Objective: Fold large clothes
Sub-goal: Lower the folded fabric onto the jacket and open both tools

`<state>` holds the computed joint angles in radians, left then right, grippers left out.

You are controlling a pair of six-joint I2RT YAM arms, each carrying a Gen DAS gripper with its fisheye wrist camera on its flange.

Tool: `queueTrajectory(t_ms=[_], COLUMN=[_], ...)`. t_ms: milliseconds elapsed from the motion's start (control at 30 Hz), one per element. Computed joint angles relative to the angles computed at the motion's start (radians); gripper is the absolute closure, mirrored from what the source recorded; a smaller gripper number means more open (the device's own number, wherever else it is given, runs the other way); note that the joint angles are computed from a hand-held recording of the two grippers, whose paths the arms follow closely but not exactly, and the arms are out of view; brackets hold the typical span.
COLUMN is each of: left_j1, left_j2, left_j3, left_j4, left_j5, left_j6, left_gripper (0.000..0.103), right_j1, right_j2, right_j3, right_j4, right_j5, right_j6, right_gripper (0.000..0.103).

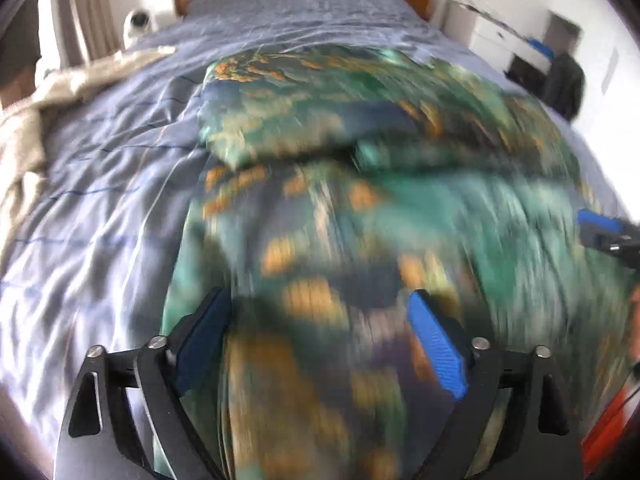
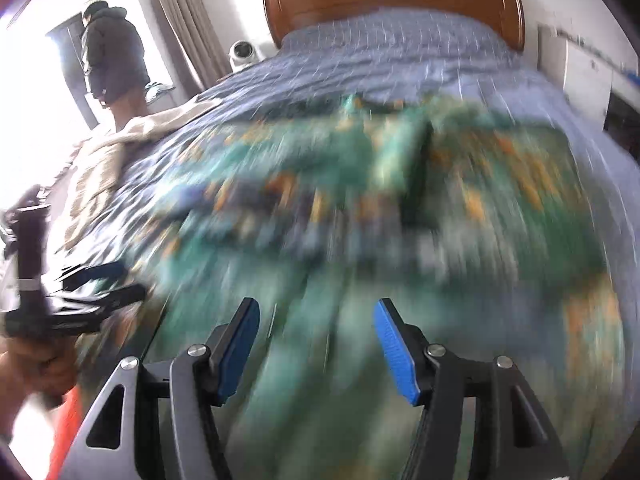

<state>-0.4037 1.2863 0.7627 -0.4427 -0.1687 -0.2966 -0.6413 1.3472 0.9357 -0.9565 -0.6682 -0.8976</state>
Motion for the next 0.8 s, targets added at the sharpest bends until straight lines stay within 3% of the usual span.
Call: queueTrajectory(t_ms=[67, 100, 200, 267, 333, 400, 500, 700, 800], left_j1=[-0.099, -0.140, -0.205, -0.237, -0.260, -0.242, -0.213, -0.248, -0.114], left_j2=[-0.076, -0.111, -0.176, -0.143, -0.081, -0.092, -0.182, -0.485, -0.636], left_j3=[-0.061, -0.079, -0.118, -0.142, -0.138, -0.089, -0.077, -0.107, -0.095], left_j4=[-0.029, -0.049, -0.060, -0.009, 0.019, -0.053, -0.154, -0.489, -0.562], left_j5=[-0.110, -0.149, -0.172, -0.193, -0.236, -0.199, -0.148, -0.220, -0.172], left_j6=[-0.043, -0.078, -0.179, -0.187, -0.171, -0.157, -0.142, -0.260, -0.201], left_gripper=[0.008, 0.008, 0.005, 0.002, 0.001, 0.002, 0.002, 0.002, 0.002], right_j1=[-0.160, -0.233, -0.455, -0.493, -0.470, -0.445, -0.421, -0.621, -0.782], right_j2=[-0.032, -0.062, -0.039, -0.020, -0.041, -0.096, -0.107, -0.017, 0.121], right_j3=[-0.048, -0.088, -0.112, -0.152, -0.227, -0.268, -0.239, -0.078, 0.110], right_j4=[-0.097, -0.084, -0.148, -0.116, 0.001, 0.052, 0.016, -0.246, -0.395], right_j5=[0.025, 0.068, -0.002, -0.031, -0.027, -0.028, -0.001, 0.016, -0.045], right_j6=[-0.218, -0.273, -0.447, -0.501, -0.472, -0.421, -0.417, -0.643, -0.738], right_gripper=[0.040, 0.040, 0.039, 0.037, 0.035, 0.032, 0.032, 0.032, 0.031])
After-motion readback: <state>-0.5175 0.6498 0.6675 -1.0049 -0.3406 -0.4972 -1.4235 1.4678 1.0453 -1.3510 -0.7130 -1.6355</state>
